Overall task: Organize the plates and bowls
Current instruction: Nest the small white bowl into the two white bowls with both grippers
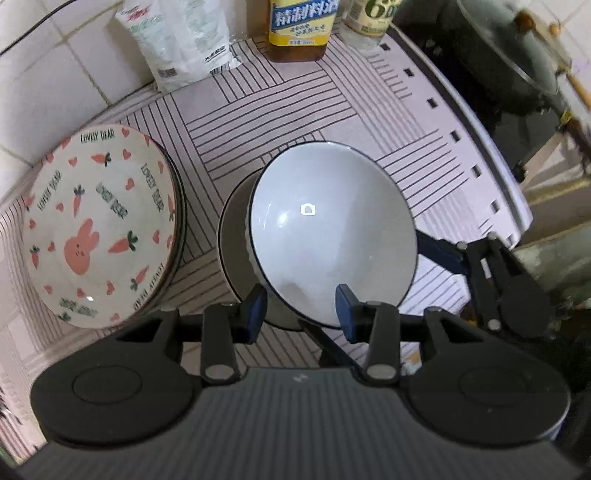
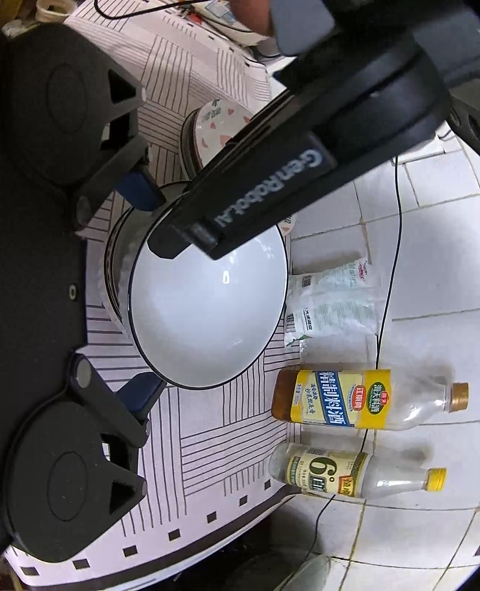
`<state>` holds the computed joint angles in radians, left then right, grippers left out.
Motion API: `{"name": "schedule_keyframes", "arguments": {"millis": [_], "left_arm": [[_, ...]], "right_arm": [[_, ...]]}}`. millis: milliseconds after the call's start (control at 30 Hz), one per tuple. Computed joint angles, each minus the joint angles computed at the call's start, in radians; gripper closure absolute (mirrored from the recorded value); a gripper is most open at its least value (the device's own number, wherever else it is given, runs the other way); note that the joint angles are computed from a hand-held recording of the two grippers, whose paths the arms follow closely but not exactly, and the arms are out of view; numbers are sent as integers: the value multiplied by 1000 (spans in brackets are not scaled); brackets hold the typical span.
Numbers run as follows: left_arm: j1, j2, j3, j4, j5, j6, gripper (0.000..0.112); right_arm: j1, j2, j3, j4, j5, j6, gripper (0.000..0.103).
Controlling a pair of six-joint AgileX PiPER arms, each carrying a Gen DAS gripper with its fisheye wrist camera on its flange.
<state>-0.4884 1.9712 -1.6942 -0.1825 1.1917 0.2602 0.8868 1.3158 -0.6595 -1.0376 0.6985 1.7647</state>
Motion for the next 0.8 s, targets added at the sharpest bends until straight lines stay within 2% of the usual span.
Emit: {"name": "schedule_keyframes", "arguments": {"millis": [200,300,433,567,700,800], "left_arm": [[59,-31,16,-46,10,28,74],[84,-25,40,-77,1,37,78],[80,-88,153,-54,-121,41,90],[89,-123,213,-70,-176,77,93],[75,-180,291,-30,-261,74,93],[138,-213,334,-192,-275,170,92]], "right_arm": [[-28,-20,-7,51,-42,-120,9],[-2,16,-37,54,-7,-152,9],[7,27,-57,67,16,-134,10],[38,48,-81,64,64,-108,10],[37,49,-61,48,43,-86,9],[91,32,-60,46,82,-69,10]]}}
